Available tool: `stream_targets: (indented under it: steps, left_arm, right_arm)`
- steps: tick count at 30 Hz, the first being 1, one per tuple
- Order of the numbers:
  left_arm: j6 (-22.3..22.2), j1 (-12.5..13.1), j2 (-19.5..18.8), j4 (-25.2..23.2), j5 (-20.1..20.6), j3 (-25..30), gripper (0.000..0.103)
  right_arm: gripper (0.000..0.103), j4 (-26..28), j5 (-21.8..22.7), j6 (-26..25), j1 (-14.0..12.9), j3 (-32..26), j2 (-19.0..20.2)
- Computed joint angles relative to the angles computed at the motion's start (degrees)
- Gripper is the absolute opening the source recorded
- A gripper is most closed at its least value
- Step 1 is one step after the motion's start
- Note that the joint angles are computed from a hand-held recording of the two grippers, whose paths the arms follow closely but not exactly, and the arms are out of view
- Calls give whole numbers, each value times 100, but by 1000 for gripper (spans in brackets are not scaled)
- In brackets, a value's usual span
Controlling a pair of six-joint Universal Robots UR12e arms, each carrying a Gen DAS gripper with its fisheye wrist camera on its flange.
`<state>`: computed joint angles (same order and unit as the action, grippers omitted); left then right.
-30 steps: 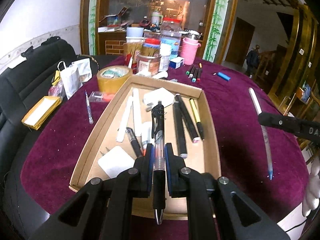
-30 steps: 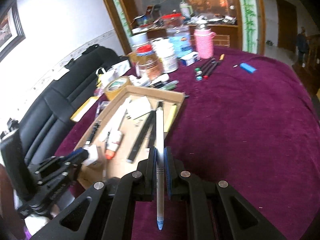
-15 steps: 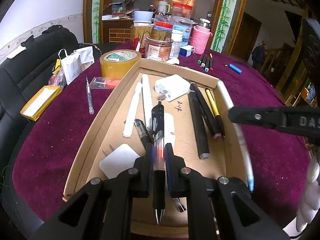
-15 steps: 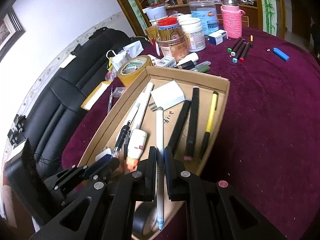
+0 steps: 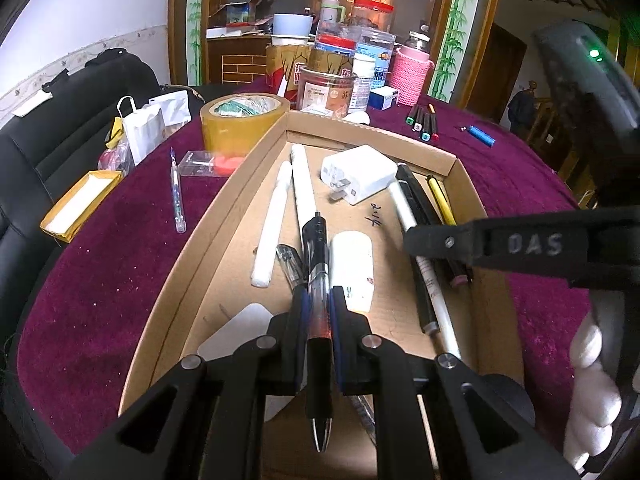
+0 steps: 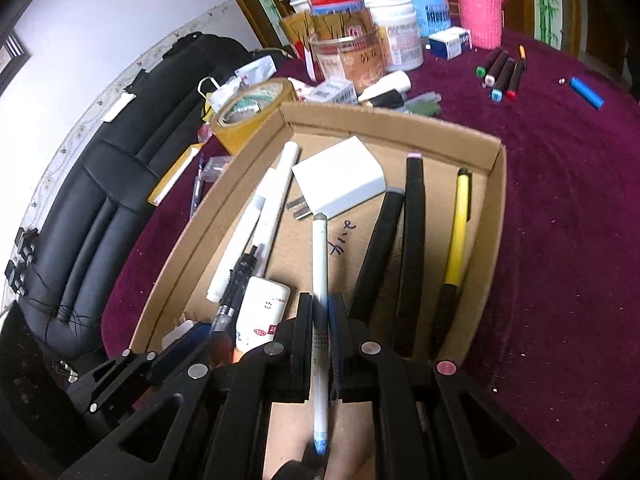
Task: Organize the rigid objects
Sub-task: 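Lower the black pen and white marker into the tray and open both tools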
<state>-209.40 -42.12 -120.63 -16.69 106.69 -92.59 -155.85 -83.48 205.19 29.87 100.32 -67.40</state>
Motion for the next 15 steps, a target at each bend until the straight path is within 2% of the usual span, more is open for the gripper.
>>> stream_targets:
  steps: [15]
  left_arm:
    - [-19, 19, -55, 107, 16, 39, 11]
  right_arm:
    - [9, 113, 15, -23, 18, -229, 207]
